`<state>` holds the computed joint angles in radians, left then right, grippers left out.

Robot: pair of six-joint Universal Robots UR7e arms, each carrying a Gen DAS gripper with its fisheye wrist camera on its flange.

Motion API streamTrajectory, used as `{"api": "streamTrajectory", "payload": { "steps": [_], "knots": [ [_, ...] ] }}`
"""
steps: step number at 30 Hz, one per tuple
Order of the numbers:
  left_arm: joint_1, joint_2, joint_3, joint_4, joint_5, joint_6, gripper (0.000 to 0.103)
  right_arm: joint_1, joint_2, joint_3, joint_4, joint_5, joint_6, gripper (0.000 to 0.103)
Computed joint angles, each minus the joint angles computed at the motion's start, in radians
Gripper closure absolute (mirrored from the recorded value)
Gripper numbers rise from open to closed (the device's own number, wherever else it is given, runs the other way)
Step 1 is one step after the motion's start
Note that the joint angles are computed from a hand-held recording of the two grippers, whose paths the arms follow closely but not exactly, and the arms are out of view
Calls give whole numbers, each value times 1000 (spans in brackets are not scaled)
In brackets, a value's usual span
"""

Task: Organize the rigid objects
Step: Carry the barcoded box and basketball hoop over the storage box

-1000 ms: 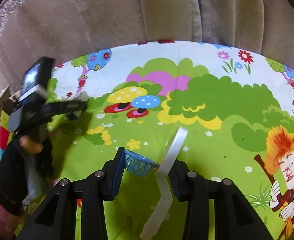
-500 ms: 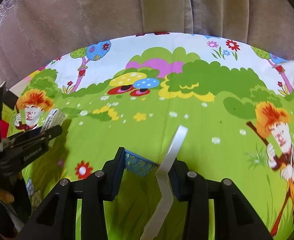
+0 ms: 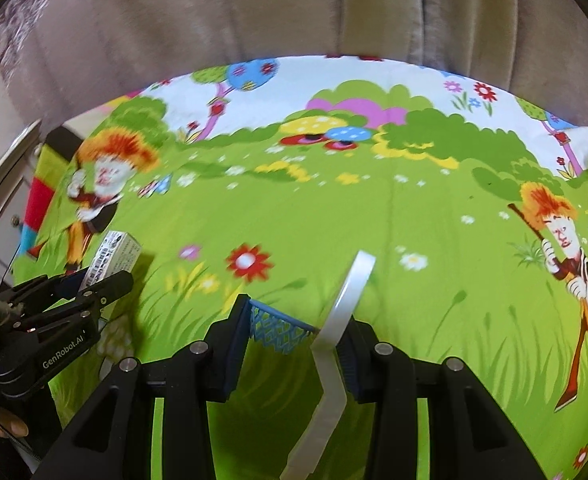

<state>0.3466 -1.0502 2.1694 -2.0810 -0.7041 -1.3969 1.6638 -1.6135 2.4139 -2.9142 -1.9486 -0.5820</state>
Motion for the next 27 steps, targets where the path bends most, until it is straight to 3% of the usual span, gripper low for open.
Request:
{"api": "streamTrajectory", "payload": {
  "steps": [10, 17, 27],
  "knots": [
    [-112, -31, 55, 40, -52, -91, 66, 7, -95, 102, 13, -39, -47, 62],
    [-191, -21, 62, 67, -89, -113, 66, 51, -158, 163, -19, -114, -102, 62],
    [-265, -10, 69, 88, -148, -148, 66, 107, -304, 220, 36, -151, -154, 62]
  ]
}}
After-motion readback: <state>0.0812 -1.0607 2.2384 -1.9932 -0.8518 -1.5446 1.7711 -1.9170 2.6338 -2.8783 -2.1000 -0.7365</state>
